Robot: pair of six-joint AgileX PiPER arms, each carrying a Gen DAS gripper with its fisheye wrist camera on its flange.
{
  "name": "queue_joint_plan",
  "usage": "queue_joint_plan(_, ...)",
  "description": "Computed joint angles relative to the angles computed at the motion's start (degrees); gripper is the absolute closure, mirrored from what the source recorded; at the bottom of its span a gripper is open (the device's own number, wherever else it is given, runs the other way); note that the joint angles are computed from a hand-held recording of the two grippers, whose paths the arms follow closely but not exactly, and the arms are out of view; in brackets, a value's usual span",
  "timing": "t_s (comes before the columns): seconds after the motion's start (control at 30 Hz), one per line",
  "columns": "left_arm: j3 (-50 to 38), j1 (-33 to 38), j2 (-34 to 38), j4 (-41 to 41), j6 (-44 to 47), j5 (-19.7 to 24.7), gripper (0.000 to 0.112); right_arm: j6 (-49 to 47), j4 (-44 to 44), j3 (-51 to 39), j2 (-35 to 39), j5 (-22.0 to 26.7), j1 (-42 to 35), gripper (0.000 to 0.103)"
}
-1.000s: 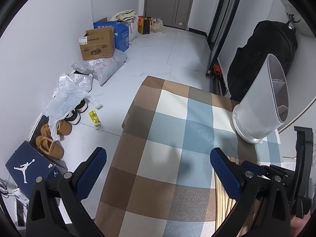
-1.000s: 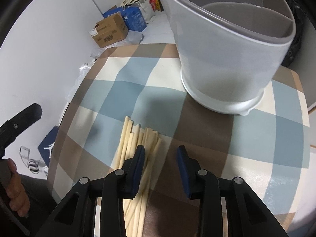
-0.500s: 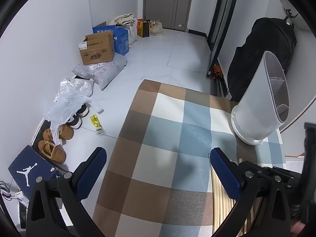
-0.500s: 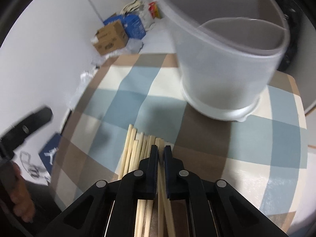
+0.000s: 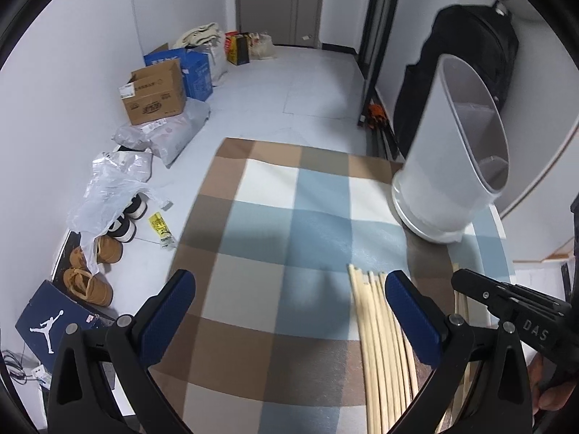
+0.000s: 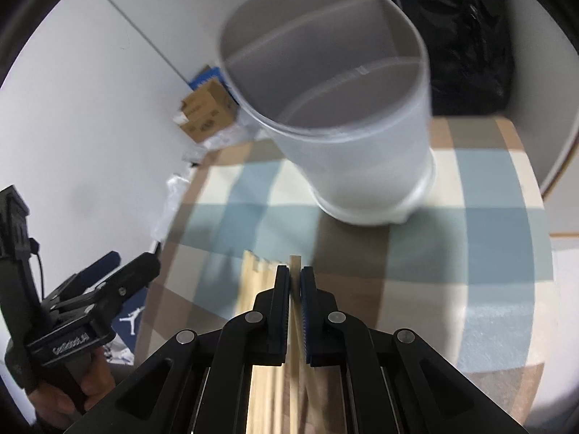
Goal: Organize utensils
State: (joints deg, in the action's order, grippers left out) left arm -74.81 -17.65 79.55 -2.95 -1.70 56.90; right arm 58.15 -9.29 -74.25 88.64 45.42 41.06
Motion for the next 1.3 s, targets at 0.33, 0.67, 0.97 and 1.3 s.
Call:
queue_joint_plan(0.33,-0.1,-3.6,0.5,2.6,-3.0,1.3,0.010,-1.2,2.7,2.8,-0.3,5.0,-1.3,0.095)
queue_joint_plan(0.67,0.4,-5.4,0.3,4.9,-6.2,1.2,0.010,-1.3,-5.0,-2.2,4.4,12.3,3.5,0.095)
queue_joint_plan(0.97,0.4,-5.6,0.2,5.0,-6.0,1.2,0.010,-3.7,-6.2,-7.1,8.3,13.9,3.2,0.081)
queue_joint_plan(1.3,0.3,-4.9,0.1,4.1,-5.4,1.4,0.010,-1.8,-4.1,-4.8,7.3,9.2,0.7,0.100)
